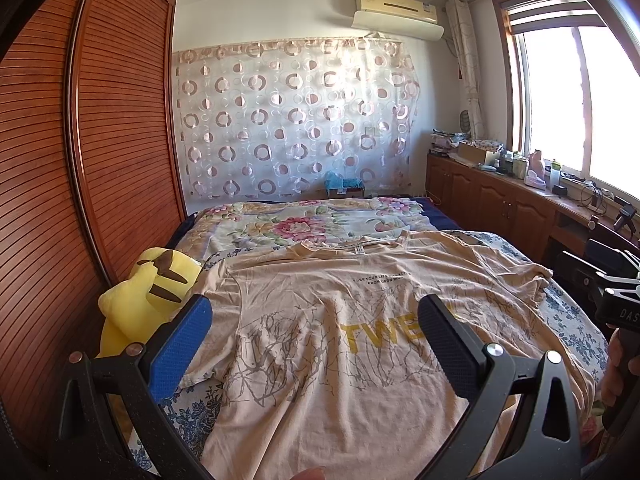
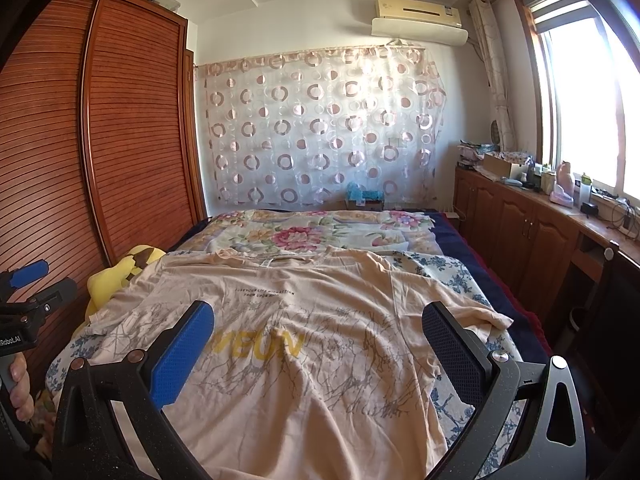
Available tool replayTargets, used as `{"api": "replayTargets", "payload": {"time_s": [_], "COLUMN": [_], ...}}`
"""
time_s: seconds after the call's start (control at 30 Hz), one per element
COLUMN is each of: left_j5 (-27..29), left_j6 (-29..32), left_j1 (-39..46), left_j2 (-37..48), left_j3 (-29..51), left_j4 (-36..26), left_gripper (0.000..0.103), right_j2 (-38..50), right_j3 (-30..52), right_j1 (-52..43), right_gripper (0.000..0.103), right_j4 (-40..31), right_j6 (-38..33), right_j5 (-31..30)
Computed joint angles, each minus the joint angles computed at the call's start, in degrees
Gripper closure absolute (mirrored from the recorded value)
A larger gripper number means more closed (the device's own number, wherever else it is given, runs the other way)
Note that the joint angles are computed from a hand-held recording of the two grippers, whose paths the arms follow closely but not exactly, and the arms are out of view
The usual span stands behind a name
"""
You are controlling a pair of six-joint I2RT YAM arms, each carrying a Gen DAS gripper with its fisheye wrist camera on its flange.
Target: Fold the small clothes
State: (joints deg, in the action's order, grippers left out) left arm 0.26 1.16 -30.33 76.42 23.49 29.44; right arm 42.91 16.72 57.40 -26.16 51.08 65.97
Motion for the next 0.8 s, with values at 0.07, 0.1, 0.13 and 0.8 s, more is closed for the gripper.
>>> {"api": "replayTargets", "payload": {"time_s": [0.07,0.1,0.13,0.8], "left_j5": [0.03,-0.01,-0.01,0.06], "left_j6": [0.0,0.01,0.01,0.1], "left_j1": [0.0,0.0,0.0,0.04], "left_j2": [0.05,0.01,0.01,0.24], "left_j3": [0.01,-0.02,-0.02,0.1], "left_j4": [0.04,0.06,0.06,0.03], "left_gripper": [0.0,0.0,0.0,0.0], "right_j2": [-0.06,-0.05,0.04,-0.05], "right_j3": [-0.1,-0.12,-0.17,0.02], "right_j1": [-0.12,-0.02,-0.1,0.2], "right_gripper": [0.0,0.0,0.0,0.0], "right_j4": [0.35,0.28,0.5,0.01], "right_j6": [-0.28,-0.16,-0.28,0.08], "right_j5": [-0.08,0.0,-0.01,0.08]}}
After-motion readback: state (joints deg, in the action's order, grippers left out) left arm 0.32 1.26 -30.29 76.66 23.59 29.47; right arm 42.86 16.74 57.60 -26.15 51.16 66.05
